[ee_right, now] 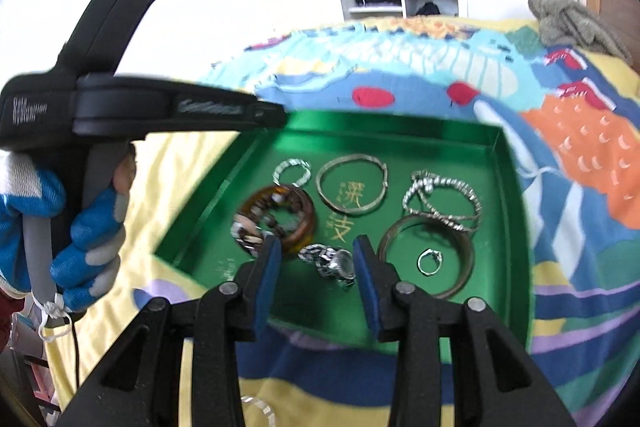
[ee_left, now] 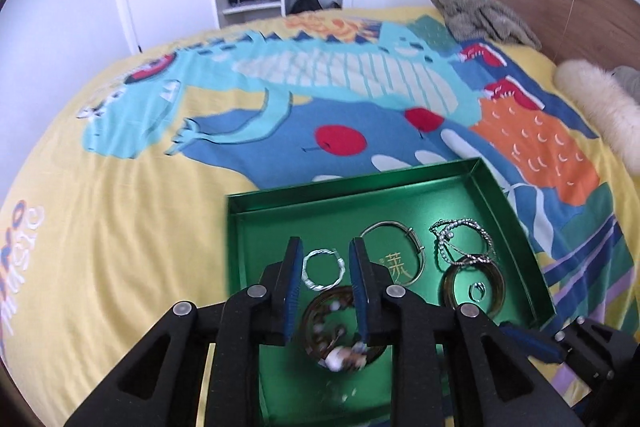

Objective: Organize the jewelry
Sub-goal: 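Withdraw both tools from the tray toward the twisted hoop and ring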

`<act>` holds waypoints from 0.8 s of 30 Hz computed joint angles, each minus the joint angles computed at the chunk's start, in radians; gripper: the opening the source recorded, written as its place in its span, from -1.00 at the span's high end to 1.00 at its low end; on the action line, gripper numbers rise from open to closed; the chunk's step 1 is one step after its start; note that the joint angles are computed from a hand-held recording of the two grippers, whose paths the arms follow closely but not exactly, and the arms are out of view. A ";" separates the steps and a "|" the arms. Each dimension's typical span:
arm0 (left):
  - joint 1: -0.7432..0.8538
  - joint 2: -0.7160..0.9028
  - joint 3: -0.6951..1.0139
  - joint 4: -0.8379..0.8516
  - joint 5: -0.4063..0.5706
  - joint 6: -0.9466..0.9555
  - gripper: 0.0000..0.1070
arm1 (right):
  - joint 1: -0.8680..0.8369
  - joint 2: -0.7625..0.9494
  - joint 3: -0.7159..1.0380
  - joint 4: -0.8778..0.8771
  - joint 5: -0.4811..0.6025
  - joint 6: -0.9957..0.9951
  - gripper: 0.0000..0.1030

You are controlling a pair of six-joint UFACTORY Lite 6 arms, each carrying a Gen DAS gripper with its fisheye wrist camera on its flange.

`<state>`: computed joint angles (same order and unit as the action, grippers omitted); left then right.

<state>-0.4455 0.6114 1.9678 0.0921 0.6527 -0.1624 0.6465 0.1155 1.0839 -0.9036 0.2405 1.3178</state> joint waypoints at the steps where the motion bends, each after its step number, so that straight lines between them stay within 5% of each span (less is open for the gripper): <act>1: 0.005 -0.074 -0.079 0.009 -0.017 -0.007 0.54 | 0.024 -0.041 -0.015 -0.018 0.031 0.024 0.30; 11: 0.057 -0.743 -0.628 0.032 -0.022 -0.055 0.41 | 0.384 -0.396 -0.102 -0.120 0.420 0.229 0.30; 24: -0.092 -1.375 -0.929 0.198 0.292 -0.268 0.31 | 1.058 -0.472 -0.001 -0.208 1.091 0.452 0.29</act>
